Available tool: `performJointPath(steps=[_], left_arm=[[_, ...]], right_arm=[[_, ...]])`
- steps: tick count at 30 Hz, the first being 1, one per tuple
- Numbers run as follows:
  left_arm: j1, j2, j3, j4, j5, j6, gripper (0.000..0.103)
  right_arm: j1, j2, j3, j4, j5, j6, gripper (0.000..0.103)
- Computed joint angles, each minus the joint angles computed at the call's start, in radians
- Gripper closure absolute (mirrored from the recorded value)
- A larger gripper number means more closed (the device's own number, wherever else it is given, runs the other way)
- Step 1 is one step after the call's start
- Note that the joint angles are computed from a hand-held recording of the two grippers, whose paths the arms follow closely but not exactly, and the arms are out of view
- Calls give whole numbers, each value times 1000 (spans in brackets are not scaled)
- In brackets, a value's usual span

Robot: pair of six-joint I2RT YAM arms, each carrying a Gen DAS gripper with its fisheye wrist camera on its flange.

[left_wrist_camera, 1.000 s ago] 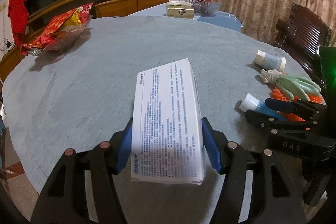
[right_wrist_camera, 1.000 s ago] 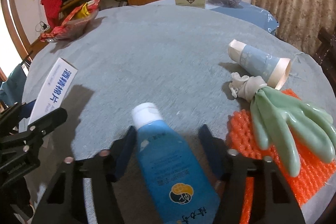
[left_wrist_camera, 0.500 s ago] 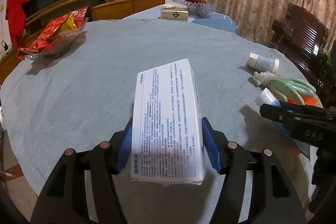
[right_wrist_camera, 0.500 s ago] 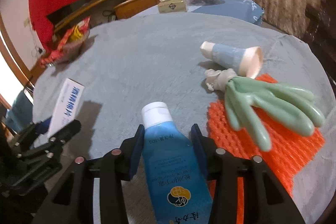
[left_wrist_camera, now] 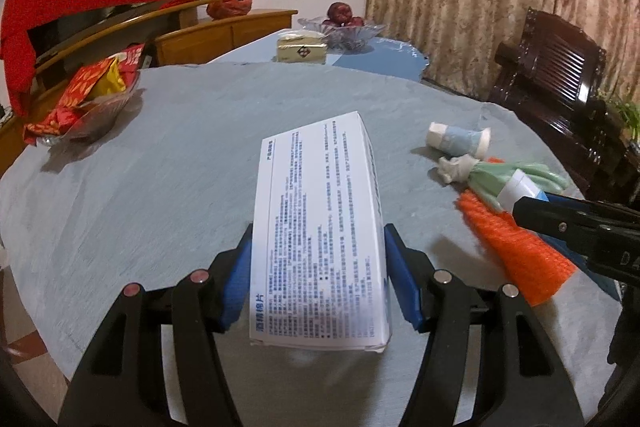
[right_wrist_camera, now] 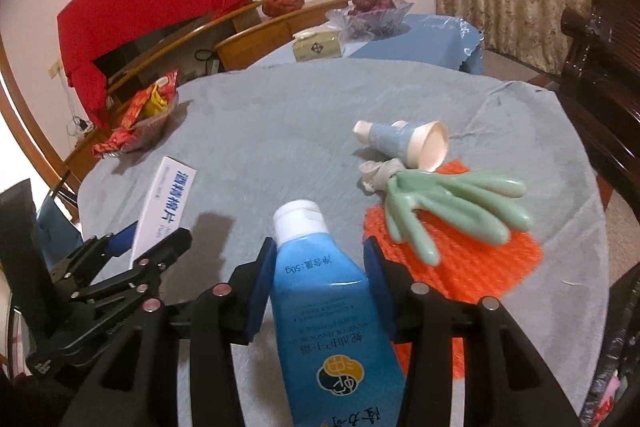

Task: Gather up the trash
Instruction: 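Carry the box and tube over the bin and open both tools to drop them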

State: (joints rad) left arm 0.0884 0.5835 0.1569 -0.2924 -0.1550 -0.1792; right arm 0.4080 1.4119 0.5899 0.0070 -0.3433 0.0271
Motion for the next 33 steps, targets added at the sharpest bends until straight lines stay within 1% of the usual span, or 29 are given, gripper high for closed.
performJointPath(steps=[3,9,15,19,21,26,30,33], left_arm=[[-82,15,16,4,-48,-39,43],[-232,79,35,28,-131,-118,43],[-329,123,58,31,-179,-166,43],[-428,180,102,55,-228,-205,43],[-481,215,129,70,-253,-224,43],[-653,372,224,149,-325,-276,43],[-791,523,312,213,-370,-320,43],[-878,637,381,257,-391,-344,43]], right_arm=[[-33,-49,-9,-33,-13,-19,59],[-103,-55,-23,-47,-41,-51,59],[-170,-111,-28,-84,-71,-85,59],[-237,-164,-23,-129,-99,-119,59],[-293,-198,-19,-159,-124,-142,59],[-484,-273,0,-253,-214,-230,59],[-667,-298,27,-337,-294,-331,59],[-824,-286,63,-406,-360,-429,59]])
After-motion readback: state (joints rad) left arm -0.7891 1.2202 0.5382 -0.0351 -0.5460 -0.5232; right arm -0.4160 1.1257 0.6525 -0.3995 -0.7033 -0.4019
